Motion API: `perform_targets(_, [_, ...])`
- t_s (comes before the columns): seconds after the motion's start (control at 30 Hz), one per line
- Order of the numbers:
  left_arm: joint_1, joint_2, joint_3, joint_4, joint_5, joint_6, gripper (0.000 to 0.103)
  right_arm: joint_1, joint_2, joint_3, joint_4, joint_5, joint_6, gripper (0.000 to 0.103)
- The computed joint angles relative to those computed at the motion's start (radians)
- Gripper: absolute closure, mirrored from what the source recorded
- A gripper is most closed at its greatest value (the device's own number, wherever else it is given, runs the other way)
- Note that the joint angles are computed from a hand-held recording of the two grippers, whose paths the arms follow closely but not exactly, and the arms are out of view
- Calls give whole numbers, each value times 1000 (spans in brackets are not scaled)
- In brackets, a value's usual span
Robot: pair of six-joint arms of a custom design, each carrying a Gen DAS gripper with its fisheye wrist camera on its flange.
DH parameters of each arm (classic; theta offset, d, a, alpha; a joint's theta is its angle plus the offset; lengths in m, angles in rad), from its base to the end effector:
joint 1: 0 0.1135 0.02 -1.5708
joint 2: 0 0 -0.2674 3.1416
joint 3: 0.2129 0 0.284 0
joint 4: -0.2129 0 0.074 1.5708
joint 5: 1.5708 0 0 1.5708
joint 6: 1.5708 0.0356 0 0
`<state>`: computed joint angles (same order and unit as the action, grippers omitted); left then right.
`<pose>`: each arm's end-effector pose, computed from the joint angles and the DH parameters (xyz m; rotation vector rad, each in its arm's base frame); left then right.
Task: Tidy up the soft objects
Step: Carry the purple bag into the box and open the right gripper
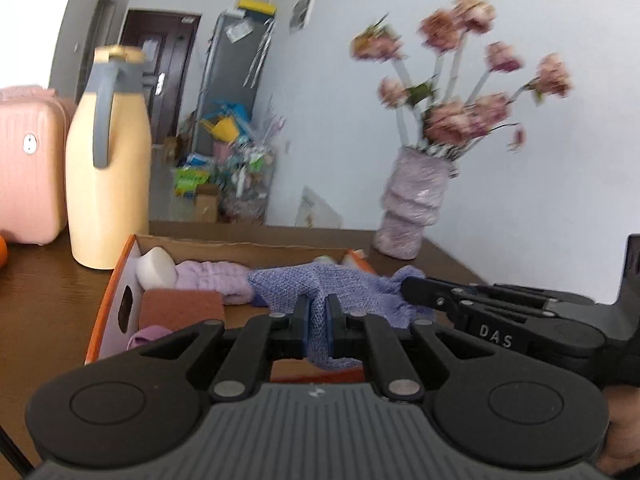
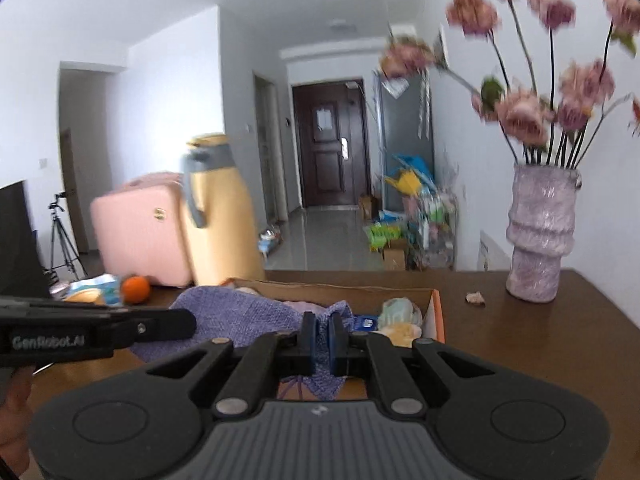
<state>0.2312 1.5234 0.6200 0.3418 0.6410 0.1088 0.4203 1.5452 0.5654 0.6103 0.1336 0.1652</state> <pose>0.3096 0.0510 0.1451 0.2449 2.0289 -0.4698 0.2937 0.1261 0.1443 -0.1589 1.9391 0.2598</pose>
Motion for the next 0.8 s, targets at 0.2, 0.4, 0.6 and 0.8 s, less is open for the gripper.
perform_targets(0.2, [-97,278,166,37,-162,36,95,-48,269,236,-85,-14,-51,97])
perform_targets(0.4, [-124,430,257,9,-214,66,92,-45,413,349,-177,17,-46,97])
perform_targets(0.6, [-118,420,243,12,-211,75,70,-31,433,357,-184,64,-77,86])
perform_targets(0.8, [-55,229,113,49,-151,108,54,-38,286,261,-167,74,-64,79])
